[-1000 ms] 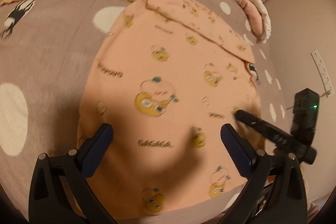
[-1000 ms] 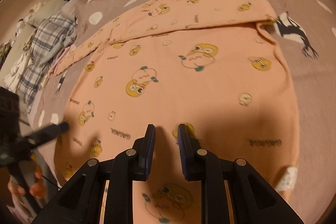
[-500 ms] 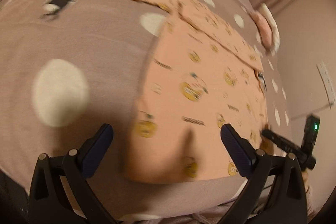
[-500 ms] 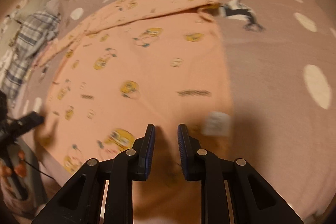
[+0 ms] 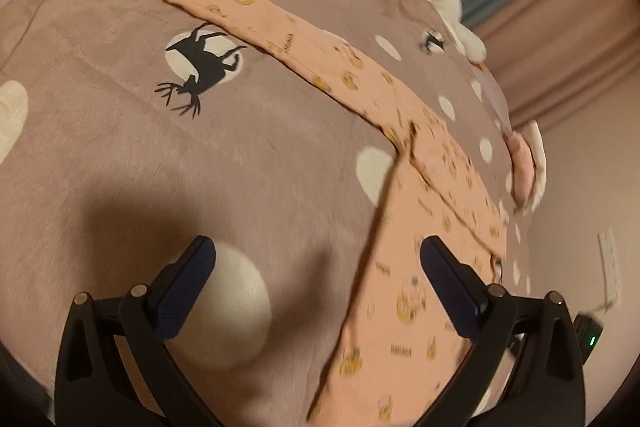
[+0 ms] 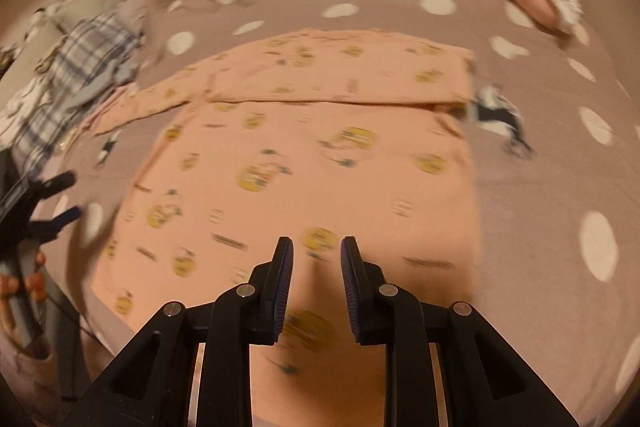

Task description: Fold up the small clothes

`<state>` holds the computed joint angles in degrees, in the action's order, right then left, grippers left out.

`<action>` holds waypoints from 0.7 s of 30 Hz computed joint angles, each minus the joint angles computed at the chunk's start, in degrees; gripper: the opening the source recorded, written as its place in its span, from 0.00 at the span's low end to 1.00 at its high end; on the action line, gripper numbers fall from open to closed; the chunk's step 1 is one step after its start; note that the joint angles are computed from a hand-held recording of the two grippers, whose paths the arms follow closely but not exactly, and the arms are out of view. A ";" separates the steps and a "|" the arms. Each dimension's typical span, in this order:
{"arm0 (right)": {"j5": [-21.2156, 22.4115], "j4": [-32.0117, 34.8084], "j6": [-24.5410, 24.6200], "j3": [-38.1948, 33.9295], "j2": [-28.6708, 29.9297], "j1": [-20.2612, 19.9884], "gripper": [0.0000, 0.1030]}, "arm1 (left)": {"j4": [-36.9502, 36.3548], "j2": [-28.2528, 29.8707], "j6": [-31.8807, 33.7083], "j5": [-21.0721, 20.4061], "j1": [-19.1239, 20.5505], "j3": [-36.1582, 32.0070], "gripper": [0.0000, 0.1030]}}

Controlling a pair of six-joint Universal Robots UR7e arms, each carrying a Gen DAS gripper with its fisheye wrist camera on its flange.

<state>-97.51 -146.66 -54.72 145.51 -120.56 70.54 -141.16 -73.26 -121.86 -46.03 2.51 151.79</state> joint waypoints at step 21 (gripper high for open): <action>-4.30 -5.01 4.68 0.69 7.73 7.29 0.23 | -37.15 2.80 17.02 14.07 16.41 6.90 0.99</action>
<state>-101.82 -151.67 -50.03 146.19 -112.83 77.83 -178.31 -70.46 -104.84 -31.96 18.92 158.68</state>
